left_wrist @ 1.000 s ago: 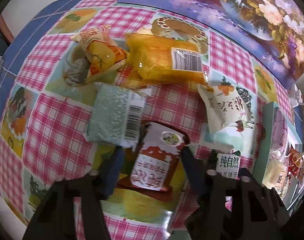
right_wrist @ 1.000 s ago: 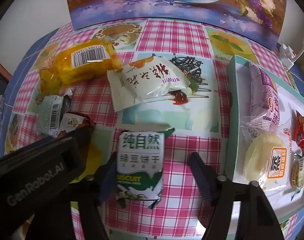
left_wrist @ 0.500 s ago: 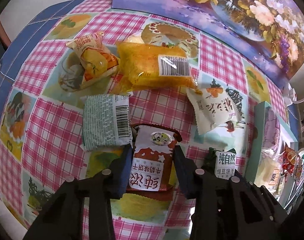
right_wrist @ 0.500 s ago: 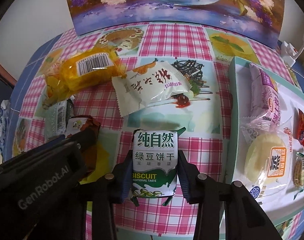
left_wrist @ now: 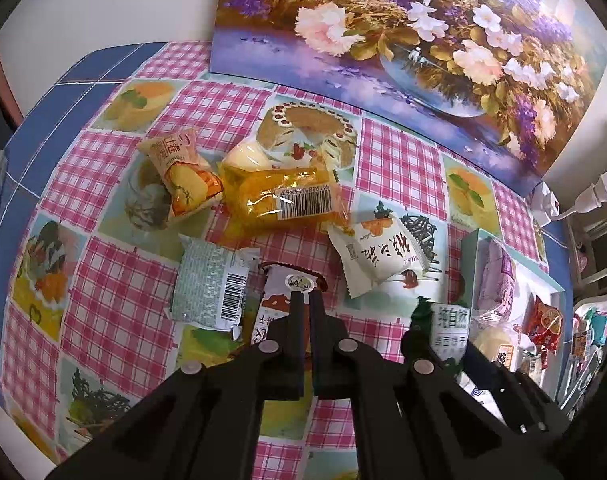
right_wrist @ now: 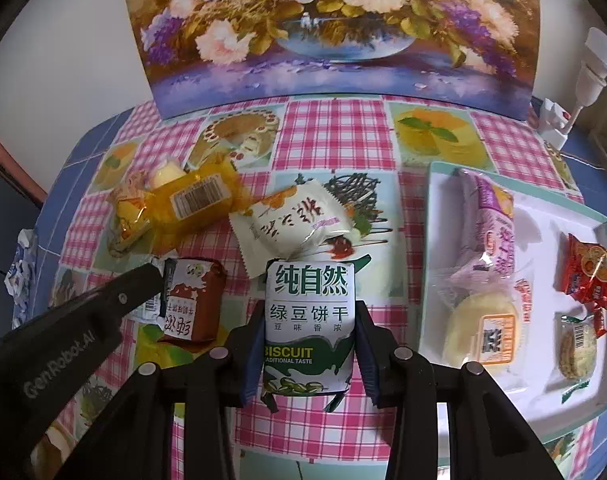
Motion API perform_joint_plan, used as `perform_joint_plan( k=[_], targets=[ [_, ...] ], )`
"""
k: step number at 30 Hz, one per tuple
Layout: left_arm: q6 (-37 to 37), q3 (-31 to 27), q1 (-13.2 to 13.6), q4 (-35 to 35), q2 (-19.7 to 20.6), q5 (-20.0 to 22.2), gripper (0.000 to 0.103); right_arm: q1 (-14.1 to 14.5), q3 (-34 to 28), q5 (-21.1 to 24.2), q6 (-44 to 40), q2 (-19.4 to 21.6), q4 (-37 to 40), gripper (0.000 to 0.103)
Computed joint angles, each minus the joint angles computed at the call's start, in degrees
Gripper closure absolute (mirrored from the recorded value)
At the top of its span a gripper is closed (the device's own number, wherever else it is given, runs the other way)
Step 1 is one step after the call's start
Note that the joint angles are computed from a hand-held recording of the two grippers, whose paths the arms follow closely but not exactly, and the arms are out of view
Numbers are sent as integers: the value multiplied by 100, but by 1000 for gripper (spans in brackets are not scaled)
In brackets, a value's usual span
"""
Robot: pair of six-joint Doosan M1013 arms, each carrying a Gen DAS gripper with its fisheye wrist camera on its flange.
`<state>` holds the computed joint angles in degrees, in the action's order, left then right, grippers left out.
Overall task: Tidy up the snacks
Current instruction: 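Carry both packs over the white tray and lower them in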
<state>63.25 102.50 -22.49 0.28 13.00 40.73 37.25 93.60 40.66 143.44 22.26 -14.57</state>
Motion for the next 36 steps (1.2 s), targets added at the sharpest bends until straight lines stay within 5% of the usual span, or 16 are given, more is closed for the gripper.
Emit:
perform_joint_plan(
  k=[7,11,14,26,36],
  targets=[
    [-48,-43,91,-97,198,241,98,-108,14,63,-175,70,391,60],
    [-20,-55,173,-276,340,315,57,-165,9,74,-421,143,752,60],
    [310,-36,247,-752,380,140,57,-177,0,106,-465,175,833,60],
    [80,-154,-35,-40,593,243,61,-204,20,210,-415,171,876,60],
    [-292,-56,-160,547,26,-368,61,-190,183,-152,218,-187,329,60]
  ],
)
